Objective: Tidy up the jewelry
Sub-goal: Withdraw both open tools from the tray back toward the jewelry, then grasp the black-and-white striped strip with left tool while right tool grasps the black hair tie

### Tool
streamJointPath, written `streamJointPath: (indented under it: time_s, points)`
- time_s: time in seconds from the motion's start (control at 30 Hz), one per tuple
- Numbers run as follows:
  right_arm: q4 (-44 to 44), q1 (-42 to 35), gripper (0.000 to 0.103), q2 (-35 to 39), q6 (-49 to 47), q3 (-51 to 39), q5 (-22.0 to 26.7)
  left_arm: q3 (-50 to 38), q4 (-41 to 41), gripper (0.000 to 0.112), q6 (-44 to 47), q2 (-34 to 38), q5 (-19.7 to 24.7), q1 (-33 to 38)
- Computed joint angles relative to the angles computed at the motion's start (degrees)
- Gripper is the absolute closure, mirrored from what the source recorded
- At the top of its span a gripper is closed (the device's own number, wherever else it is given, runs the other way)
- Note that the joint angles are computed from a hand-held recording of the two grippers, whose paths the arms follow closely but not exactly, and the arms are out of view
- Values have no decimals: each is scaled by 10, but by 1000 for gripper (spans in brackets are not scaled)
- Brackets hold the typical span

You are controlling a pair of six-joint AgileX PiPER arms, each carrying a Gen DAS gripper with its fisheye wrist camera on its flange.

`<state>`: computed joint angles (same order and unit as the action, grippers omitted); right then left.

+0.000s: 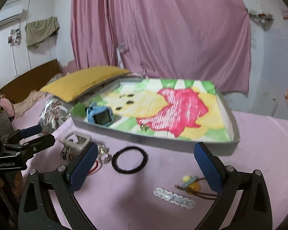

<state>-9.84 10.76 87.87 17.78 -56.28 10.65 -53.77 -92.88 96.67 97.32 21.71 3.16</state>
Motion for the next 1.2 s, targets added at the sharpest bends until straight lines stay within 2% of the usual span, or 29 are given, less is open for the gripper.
streamJointPath:
  time_s: [0.07, 0.17, 0.3, 0.43, 0.57, 0.67, 0.83, 1.0, 1.2]
  points:
    - [55, -2, 22, 12, -57, -13, 18, -7, 43, 11, -40, 6, 2, -2]
    - [150, -10, 30, 25, -155, -27, 41, -22, 137, 11, -123, 18, 8, -7]
    - [171, -9, 45, 49, -183, -55, 77, -24, 181, 12, -156, 25, 15, -8]
    - [147, -6, 64, 79, -172, -91, 121, -35, 228, 30, -205, 36, 29, -2]
    - [144, -6, 70, 100, -176, -118, 145, -50, 272, 46, -260, 47, 28, -6]
    - [142, -5, 74, 115, -179, -139, 161, -57, 295, 54, -287, 52, 22, -14]
    - [120, 2, 78, 138, -171, -171, 181, -65, 339, 57, -332, 53, 3, -30]
    - [157, -2, 80, 151, -209, -188, 193, -71, 394, 72, -385, 52, -11, -43]
    - [183, -10, 84, 152, -233, -186, 191, -70, 386, 85, -380, 53, -6, -33]
